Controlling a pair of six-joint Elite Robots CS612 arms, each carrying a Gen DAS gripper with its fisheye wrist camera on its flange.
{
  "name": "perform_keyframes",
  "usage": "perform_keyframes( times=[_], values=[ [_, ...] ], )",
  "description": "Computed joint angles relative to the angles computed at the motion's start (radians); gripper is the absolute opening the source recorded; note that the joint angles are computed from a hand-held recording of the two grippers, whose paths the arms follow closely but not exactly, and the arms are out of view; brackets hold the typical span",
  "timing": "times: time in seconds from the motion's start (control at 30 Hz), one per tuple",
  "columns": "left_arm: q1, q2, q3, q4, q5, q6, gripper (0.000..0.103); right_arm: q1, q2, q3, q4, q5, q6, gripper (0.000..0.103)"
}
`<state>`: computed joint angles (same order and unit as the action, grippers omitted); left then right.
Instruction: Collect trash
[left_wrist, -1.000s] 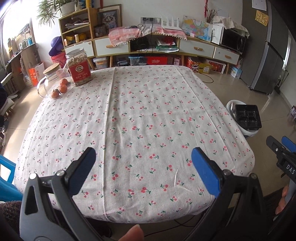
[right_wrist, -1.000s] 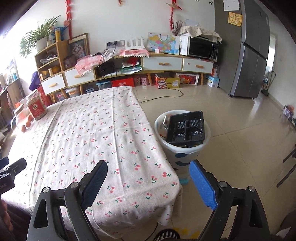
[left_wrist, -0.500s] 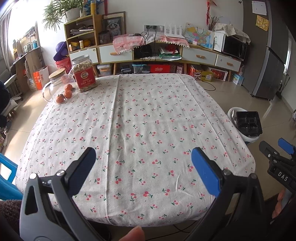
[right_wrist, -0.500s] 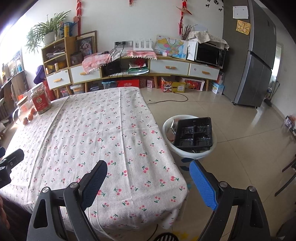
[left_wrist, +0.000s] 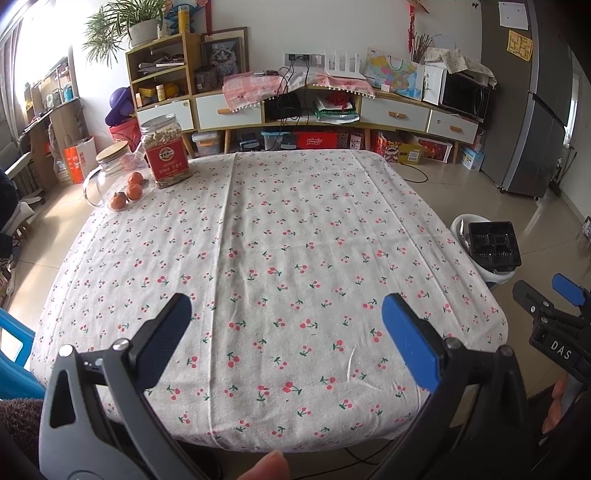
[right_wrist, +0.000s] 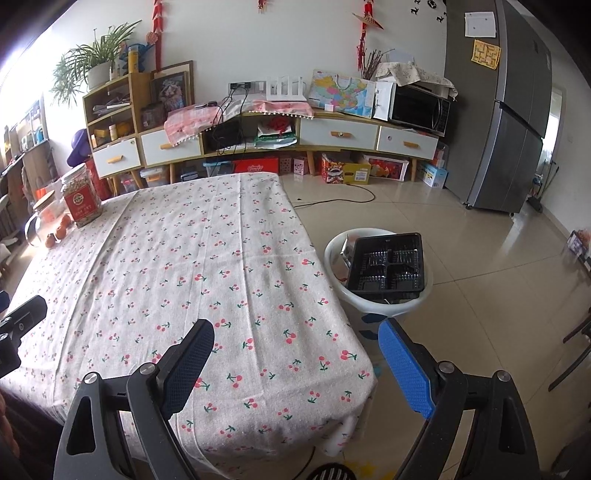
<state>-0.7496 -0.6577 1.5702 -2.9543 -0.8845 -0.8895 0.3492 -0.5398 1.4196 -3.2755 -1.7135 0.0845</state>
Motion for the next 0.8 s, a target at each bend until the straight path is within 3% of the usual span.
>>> perform_keyframes(
  times=[0.8],
  values=[
    [-0.001, -0.003, -0.006, 0.012, 0.002, 0.009, 0.102, -0.001, -0.001, 0.005, -0.009, 0.006, 0.000, 0.092]
  ],
)
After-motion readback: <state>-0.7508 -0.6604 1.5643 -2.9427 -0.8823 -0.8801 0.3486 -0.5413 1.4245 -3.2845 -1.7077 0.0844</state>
